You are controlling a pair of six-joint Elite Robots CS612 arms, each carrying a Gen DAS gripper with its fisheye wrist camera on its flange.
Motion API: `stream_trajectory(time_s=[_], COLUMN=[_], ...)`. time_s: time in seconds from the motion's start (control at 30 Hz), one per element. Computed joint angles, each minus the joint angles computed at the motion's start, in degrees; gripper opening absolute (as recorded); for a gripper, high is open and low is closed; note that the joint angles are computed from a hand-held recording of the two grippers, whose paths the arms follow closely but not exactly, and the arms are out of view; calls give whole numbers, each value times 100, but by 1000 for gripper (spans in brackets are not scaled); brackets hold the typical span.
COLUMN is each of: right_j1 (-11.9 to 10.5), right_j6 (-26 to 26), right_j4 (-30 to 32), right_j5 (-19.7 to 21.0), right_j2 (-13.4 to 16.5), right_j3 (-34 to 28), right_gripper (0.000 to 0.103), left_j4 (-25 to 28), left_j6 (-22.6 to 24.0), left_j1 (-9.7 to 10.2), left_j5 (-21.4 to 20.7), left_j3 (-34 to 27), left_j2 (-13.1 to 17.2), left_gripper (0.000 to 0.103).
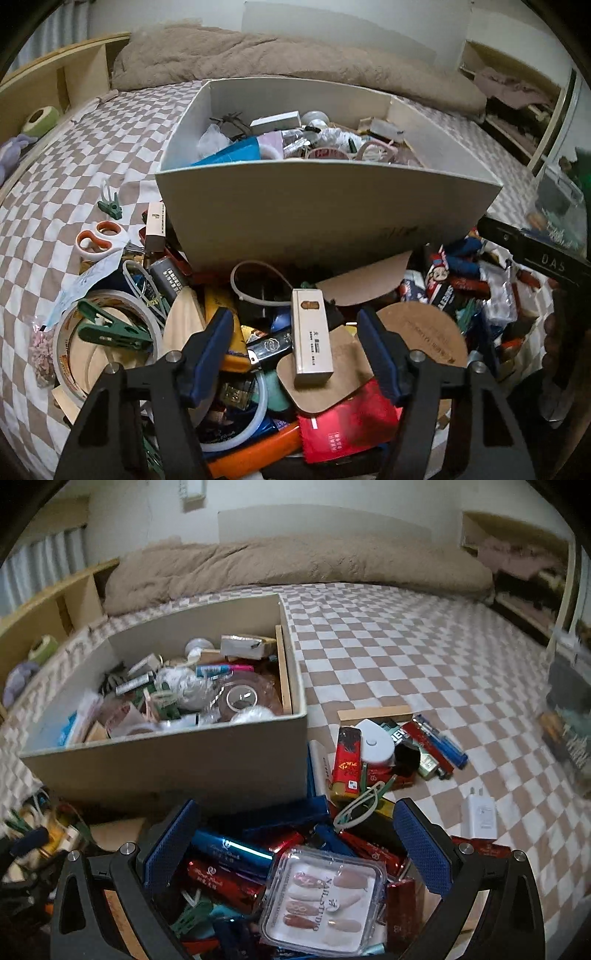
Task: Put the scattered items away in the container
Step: 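Grasp the white rectangular box with the left tool while the right tool grasps the red-and-white marker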
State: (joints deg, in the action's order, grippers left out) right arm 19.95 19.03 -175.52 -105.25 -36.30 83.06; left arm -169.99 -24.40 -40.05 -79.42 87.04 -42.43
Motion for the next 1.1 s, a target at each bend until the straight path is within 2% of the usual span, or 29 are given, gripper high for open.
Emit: stream_trajectory(time_s=[0.1, 0.2, 0.33, 0.4, 0.5, 0.63, 0.83, 0.9, 1.1], right_j1=[-20, 34, 47, 47, 86, 100, 161, 185, 261], right_j6=[-145, -348, -516, -537, -657, -771, -1039, -1092, -1273], right_j4=[-99, -184, -264, -251, -51, 164, 278, 355, 358], right_j5=[461, 526, 783, 890, 878, 1037, 1007, 980, 780], right_j2=[1, 35, 44, 35, 58, 84, 115, 127, 176], right_j3=[22, -13, -34, -21, -73, -98, -150, -173, -231], right_gripper=[103, 103, 103, 102, 81, 64, 52, 52, 31], left_j4=[26, 118, 94, 90, 97, 104, 64, 42, -81], left_j6=[16, 108, 181, 196, 215, 181, 94, 81, 57], left_j1=[24, 25, 22, 27, 26, 30, 32, 31, 27], left_j5=[-180, -300, -383, -420, -404, -419, -375, -362, -352], left_j3=[-32, -64, -72, -75, -87, -88, -57, -47, -30], left_j2=[23, 46, 68, 74, 85, 82, 66, 62, 55], left_gripper=[56, 43, 32, 22, 21, 21, 21, 21, 21])
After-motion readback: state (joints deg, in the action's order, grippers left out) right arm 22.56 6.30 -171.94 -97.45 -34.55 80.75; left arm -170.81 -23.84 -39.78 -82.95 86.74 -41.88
